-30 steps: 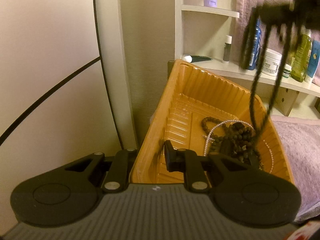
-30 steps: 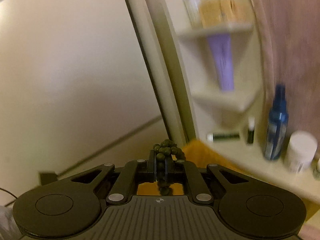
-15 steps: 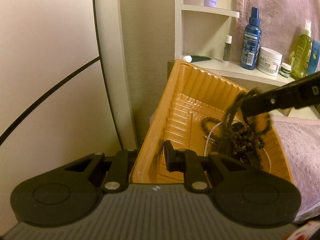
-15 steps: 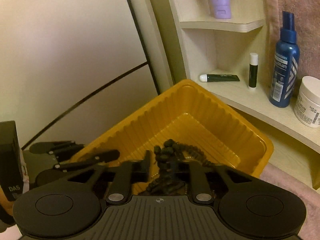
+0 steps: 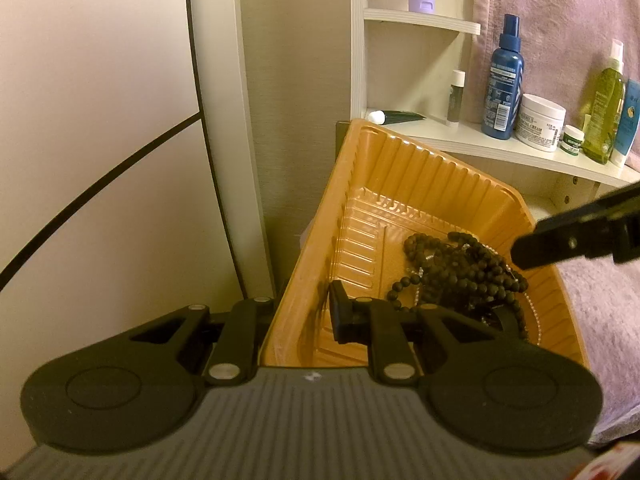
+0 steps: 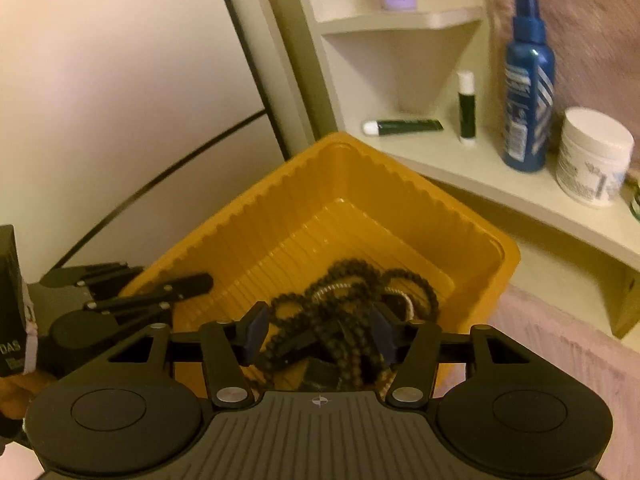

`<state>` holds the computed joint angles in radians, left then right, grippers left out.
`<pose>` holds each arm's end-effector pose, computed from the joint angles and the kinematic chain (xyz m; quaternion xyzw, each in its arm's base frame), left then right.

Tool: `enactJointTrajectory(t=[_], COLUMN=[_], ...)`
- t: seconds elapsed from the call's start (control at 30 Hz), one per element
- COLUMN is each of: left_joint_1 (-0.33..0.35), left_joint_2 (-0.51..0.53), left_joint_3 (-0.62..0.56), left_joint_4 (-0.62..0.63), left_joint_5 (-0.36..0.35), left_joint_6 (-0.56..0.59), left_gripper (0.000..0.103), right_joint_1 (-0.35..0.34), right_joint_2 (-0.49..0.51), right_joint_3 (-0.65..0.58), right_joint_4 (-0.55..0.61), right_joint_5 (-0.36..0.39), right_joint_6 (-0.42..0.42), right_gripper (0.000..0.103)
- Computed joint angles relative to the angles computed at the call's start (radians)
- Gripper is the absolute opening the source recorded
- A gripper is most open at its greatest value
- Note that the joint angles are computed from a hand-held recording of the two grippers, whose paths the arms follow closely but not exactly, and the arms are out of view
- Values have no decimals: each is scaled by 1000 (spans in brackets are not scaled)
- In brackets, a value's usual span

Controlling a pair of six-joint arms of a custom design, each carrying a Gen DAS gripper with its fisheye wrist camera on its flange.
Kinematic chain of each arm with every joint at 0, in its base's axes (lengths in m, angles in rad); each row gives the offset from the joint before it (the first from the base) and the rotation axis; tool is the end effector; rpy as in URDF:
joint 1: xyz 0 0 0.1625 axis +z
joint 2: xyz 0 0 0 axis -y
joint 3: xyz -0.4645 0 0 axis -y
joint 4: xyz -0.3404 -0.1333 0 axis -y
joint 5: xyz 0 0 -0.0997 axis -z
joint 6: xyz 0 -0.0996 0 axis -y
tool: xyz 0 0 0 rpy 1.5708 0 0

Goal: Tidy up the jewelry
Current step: 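Lift the green necklace with the right tool and release it into the tray, then release the tray rim with the left tool and withdraw both tools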

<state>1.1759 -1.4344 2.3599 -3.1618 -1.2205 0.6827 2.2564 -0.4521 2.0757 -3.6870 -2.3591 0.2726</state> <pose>-0.0009 -0.4374 0.3387 0.4287 0.8280 -0.2947 0.2091 0.3783 -0.3635 0.0108 0.0920 -0.8956 0.3715 0.2267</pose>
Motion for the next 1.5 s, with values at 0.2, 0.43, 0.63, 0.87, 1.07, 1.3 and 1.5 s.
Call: enactJointTrajectory(t=[0.2,0.43,0.63,0.87,1.07,1.3,1.5], left_joint_1=[0,3,22,54,89,105,127], left_joint_2=[0,3,24,53,82,105,92], left_joint_3=[0,-3,-18,-41,-71,-90,-114], left_joint_4=[0,1,-1,9,33,45,72], left_joint_5=[0,-1,-10,-33,-61,-83,-94], left_joint_6=[0,-3,-16,-49,-79,-99,-100], left_gripper=[17,18,19,22,23,44,65], right_joint_1=[5,17,23,46,65,97,136], right_joint_2=[-1,-5,-16,-33,-35,-25,-12], right_joint_3=[32,53,92,128,144,145,145], right_joint_4=[2,12,-3,2,23,68,99], right_joint_5=[-25,-58,-90,-138,-175,-228,-274], right_joint_6=[62,125,173,230,295,386,473], right_gripper=[60,61,63,63,64,65,66])
